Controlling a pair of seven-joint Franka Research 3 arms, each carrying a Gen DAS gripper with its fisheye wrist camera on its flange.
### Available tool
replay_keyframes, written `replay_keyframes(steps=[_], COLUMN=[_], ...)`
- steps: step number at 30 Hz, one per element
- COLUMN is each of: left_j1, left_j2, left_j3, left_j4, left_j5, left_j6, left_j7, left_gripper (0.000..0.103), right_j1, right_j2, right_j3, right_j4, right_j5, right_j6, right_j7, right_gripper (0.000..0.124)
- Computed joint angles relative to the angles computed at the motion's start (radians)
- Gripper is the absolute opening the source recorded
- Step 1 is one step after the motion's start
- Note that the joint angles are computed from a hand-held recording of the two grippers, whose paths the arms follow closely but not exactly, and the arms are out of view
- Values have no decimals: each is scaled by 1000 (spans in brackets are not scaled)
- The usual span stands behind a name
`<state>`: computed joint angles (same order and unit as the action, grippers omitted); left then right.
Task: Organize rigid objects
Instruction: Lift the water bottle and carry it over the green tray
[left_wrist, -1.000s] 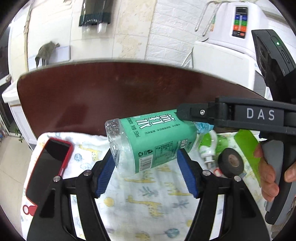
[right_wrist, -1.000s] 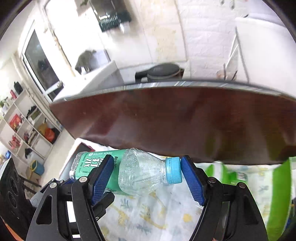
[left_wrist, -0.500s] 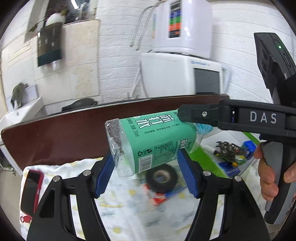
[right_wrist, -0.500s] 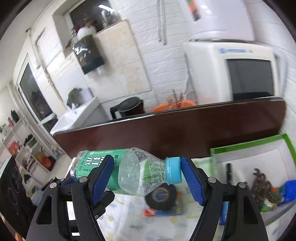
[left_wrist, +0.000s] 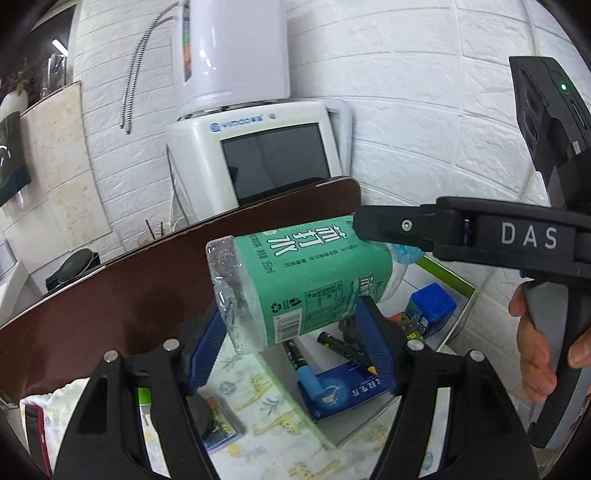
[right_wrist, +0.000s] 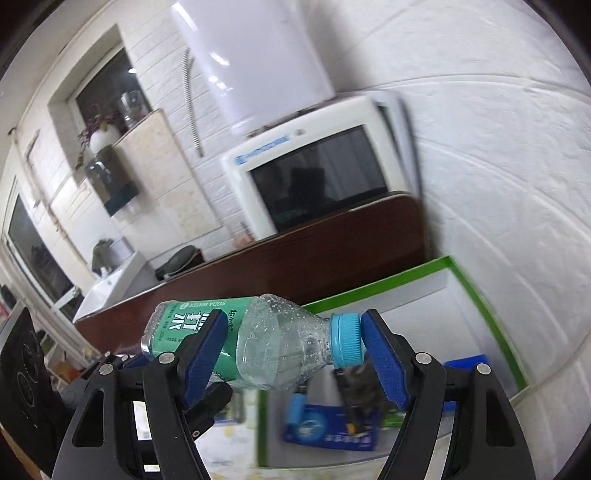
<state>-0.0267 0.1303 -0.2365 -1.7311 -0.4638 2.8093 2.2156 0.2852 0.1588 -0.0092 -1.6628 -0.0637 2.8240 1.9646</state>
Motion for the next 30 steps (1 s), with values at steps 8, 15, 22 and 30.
replay_keyframes(steps=[8,15,22,30], left_j1=[-41,-55,-63,-75], left_j2=[172,296,385,470], left_j3=[-22,-35,-47,-46], left_j4=[194,345,455,595], left_j5=[179,296,349,373], left_j6=[-89,-166,-226,-338], left_j7=[-131,-224,-259,-293], left_gripper=[69,69,69,71], right_j1=[-49,-69,-77,-47], right_j2=[55,131,200,248], right_j3=[-35,-54,-68,-109], right_j4=[60,134,219,289], right_j5=[0,24,45,-23], right_j6=[-56,-87,-139,-201], right_j7=[-8,-20,-26,29], right_gripper=[77,77,77,77])
